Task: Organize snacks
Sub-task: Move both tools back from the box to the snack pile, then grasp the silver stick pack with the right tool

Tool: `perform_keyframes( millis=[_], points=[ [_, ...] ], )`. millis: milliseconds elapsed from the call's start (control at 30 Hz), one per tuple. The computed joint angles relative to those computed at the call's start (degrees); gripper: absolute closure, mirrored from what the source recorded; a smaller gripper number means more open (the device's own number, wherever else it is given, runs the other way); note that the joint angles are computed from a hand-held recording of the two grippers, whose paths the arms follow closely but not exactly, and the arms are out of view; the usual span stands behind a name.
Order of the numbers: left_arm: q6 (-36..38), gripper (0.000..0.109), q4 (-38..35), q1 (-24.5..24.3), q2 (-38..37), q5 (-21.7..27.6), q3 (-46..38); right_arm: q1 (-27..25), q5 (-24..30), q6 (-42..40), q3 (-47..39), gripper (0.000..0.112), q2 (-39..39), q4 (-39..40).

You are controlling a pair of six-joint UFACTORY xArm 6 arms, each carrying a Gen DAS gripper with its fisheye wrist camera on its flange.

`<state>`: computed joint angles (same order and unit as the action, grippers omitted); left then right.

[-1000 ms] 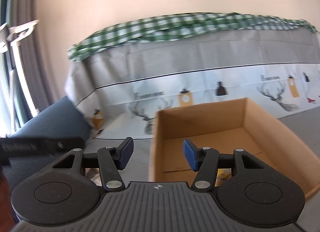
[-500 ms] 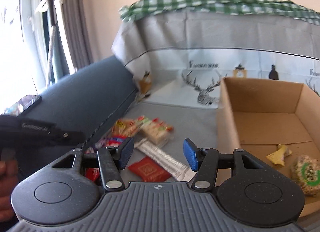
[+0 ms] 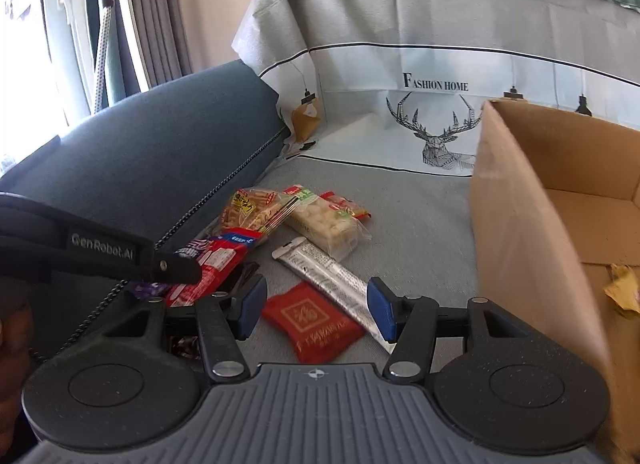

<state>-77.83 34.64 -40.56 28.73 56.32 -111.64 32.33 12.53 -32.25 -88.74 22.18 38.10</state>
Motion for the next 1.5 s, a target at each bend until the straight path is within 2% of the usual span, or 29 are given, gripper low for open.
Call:
perform_keyframes(
  millis=[33,100,333,400,433,500,667,767,833,867,933,967,1067,1200,1267,1300,1333,1400,1433,1500],
  points=[
    [-0.07,0.086,-0.2,0.1,0.4,0.47,-0.44,-0.06,0.26,0.88,-1.18,0.054,1.09,-0.57],
    [-0.57,0.066,-0.79,0.24,1.21,2.21,-1.49,-0.27,0.35,4.98,-3.17,0.053,3.13,-4.65],
    [2.4,0.065,-4.33,1.12,3.37,3.46,-4.21,-1.99,5.36,21.36,-11.77,0.047,10.21,-18.67],
    [3.17,0.061,-4.97,1.2,4.34,4.42,-5.67,-2.39,9.09,24.22,-14.88,0.044,12.24,-21.25],
    [3.57,0.06,-5.3,1.26,4.86,4.88,-6.43,-2.49,10.81,24.69,-16.1,0.043,13.05,-22.03],
    [3.98,0.052,-5.77,1.39,5.89,5.77,-8.02,-2.39,10.41,24.48,-16.3,0.04,13.42,-22.57],
    [6.46,0.045,-6.81,1.2,10.39,11.61,-15.57,-2.26,10.91,20.9,-15.68,0.044,13.03,-21.16],
    [7.59,0.044,-7.02,1.1,12.52,14.52,-19.17,-2.12,10.72,17.05,-14.68,0.063,12.29,-19.21],
    [7.72,0.044,-6.95,1.07,12.8,15.06,-19.59,-2.06,10.63,15.45,-14.65,0.086,12.22,-19.35],
    [7.71,0.044,-6.91,1.07,12.77,15.12,-19.54,-2.06,10.65,14.09,-14.36,0.088,12.01,-18.51],
    [7.73,0.044,-6.83,1.09,12.76,15.14,-19.48,-2.08,11.22,10.47,-13.79,0.107,11.36,-15.04],
    [7.68,0.044,-6.79,1.08,12.76,15.25,-19.49,-2.01,11.07,9.09,-13.24,0.112,10.96,-14.17],
    [7.64,0.047,-6.7,1.0,12.88,15.64,-19.79,-1.87,10.68,6.67,-11.14,0.112,9.39,-13.17],
    [6.61,0.066,-5.85,0.62,11.93,16.34,-18.76,-1.75,9.38,3.52,-8.04,0.112,6.83,-11.4],
    [6.97,0.071,-5.7,0.43,11.48,16.33,-18.3,-1.71,8.69,2.72,-6.44,0.112,5.45,-11.0],
    [6.98,0.082,-5.36,0.26,11.02,16.21,-17.76,-1.73,8.09,2.6,-5.5,0.112,4.74,-11.18],
    [6.77,0.085,-4.65,0.01,10.54,16.2,-17.29,-1.77,7.45,3.1,-4.74,0.112,4.21,-11.8],
    [5.39,0.096,-3.07,-0.36,7.77,14.23,-13.5,-1.78,6.27,3.4,-3.4,0.111,3.3,-11.45],
    [4.37,0.098,-2.17,-0.45,5.97,12.41,-10.82,-1.72,5.54,3.7,-2.87,0.108,3.04,-11.25],
    [0.15,0.1,0.8,-0.49,0.29,5.3,-1.51,-1.64,4.43,3.87,-2.42,0.098,2.99,-11.16]
  ],
)
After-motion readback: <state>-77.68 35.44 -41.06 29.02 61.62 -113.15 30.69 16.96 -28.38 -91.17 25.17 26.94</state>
